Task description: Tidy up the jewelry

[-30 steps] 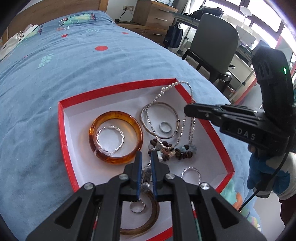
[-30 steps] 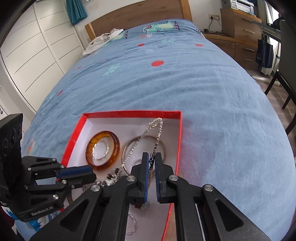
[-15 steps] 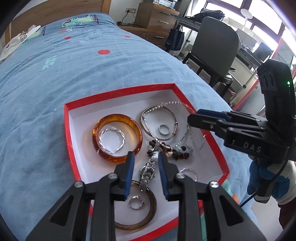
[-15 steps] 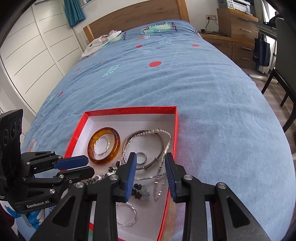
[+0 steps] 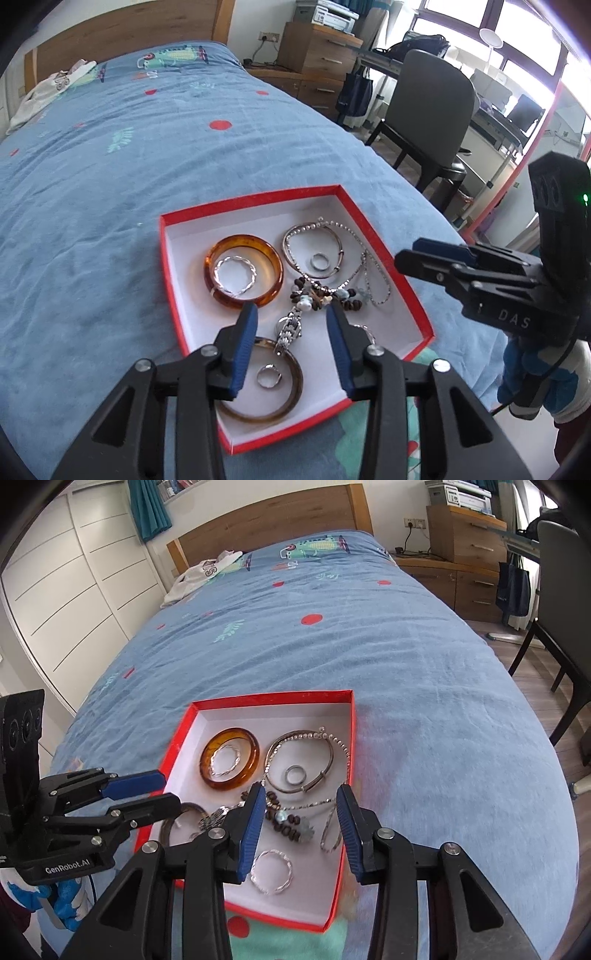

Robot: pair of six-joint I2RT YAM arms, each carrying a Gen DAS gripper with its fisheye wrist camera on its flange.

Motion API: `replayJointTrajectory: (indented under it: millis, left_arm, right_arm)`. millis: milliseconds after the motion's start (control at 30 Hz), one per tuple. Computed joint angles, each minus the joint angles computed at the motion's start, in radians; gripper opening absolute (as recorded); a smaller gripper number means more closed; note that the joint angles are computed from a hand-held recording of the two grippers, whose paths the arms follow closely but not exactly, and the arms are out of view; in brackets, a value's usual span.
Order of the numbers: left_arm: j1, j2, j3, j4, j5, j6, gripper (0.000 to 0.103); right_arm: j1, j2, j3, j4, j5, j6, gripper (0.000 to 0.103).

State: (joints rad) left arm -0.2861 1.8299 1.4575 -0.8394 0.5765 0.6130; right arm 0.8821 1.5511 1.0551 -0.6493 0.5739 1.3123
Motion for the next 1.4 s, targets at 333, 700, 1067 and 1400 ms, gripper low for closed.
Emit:
replayJointTrajectory:
  millis: [333,700,1067,1400]
  left_arm:
    - [0.070,-0.145,-0.099,0.024,0.000,-0.011,0.042]
    - [0.188,-0.263,-0.196,0.055,-0.029,-0.024,0.050]
    - [0.318,-0.345,-0.249,0.016,-0.012,0.042,0.063]
    - [0.488,-0.368,-0.243,0.001,0.029,0.137,0.069]
  right_arm:
    - [0.119,0.078,0.148,-0.146,0.061,0.124,0.044]
    - [0.234,0.189,0.305,-0.299,0.115,0.291,0.050]
    - [0.340,0.321,0.484,-0.431,0.144,0.412,0.061]
    - [0.395,0.449,0.690,-0.595,0.167,0.493,0.077]
